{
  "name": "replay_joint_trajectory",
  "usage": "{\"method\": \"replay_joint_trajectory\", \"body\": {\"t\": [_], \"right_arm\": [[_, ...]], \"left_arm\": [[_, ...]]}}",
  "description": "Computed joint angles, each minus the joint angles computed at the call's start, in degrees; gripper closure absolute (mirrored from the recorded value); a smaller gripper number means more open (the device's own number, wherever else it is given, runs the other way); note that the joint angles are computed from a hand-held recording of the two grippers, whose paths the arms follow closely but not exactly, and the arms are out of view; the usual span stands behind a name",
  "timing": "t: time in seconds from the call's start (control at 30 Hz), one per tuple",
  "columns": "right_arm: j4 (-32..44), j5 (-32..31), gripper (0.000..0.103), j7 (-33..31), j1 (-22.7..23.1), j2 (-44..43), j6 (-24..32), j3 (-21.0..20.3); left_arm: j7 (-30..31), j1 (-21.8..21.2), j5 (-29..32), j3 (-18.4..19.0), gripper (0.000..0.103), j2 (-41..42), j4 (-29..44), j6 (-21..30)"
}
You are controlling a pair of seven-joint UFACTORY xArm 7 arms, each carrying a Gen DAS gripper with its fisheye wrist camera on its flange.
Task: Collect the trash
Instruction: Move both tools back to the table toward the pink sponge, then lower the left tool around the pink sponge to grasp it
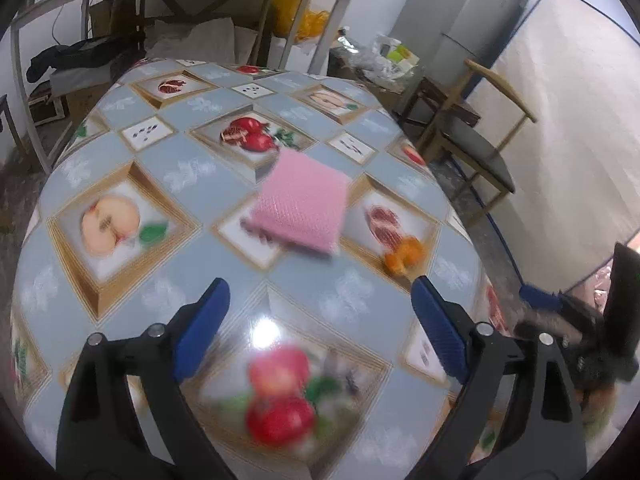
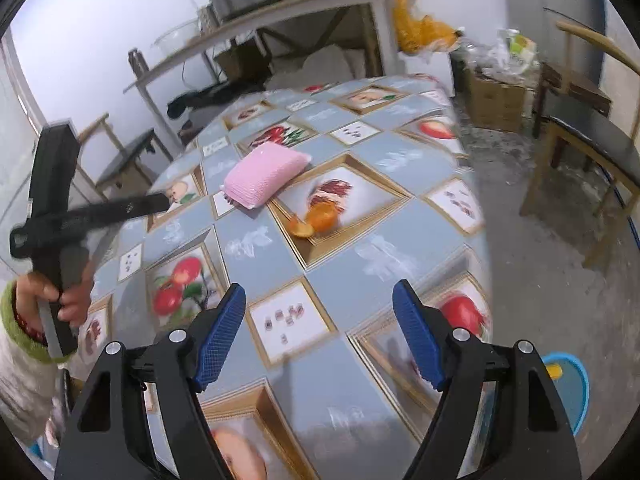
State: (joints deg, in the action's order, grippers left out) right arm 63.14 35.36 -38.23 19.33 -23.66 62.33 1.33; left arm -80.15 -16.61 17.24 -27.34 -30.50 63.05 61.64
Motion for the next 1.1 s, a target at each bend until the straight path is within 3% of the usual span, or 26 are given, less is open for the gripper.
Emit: {"method": "replay_joint_trajectory", "body": {"t": [0.23, 0.47, 0.67, 0.9, 1.03, 1.1], "right_arm": [[6.7, -3.7, 0.029, 3.4, 1.6, 10.3, -2.9, 5.0], [9.7, -7.2, 0.026, 3.4, 2.7, 16.0, -6.5, 7.8], [10.8, -10.3, 0.025, 2.4, 3.5, 18.6, -9.8, 9.0], [9.8, -10.6, 0.026, 2.5, 3.7, 19.7, -13.4, 9.3], [8.8, -11.0, 0.037, 2.6, 4.0, 19.5, -15.5, 9.5], [8.2, -11.4, 0.043, 2.3, 4.1, 19.0, -16.2, 9.5]], "left_arm": [[8.7, 1.6, -1.3, 7.8, 0.014, 5.8, -1.3, -6.8], [11.4, 2.2, -1.3, 10.1, 0.014, 11.2, -0.3, -10.5], [14.1, 0.5, 0.0, 10.3, 0.014, 15.4, 2.1, -9.4], [15.6, -2.3, 4.8, 10.0, 0.014, 20.7, 7.9, -0.5], [15.6, -3.8, 5.5, 10.8, 0.014, 21.1, 8.5, 0.4], [15.1, -4.1, 6.1, 10.9, 0.021, 21.3, 8.8, 1.1]]}}
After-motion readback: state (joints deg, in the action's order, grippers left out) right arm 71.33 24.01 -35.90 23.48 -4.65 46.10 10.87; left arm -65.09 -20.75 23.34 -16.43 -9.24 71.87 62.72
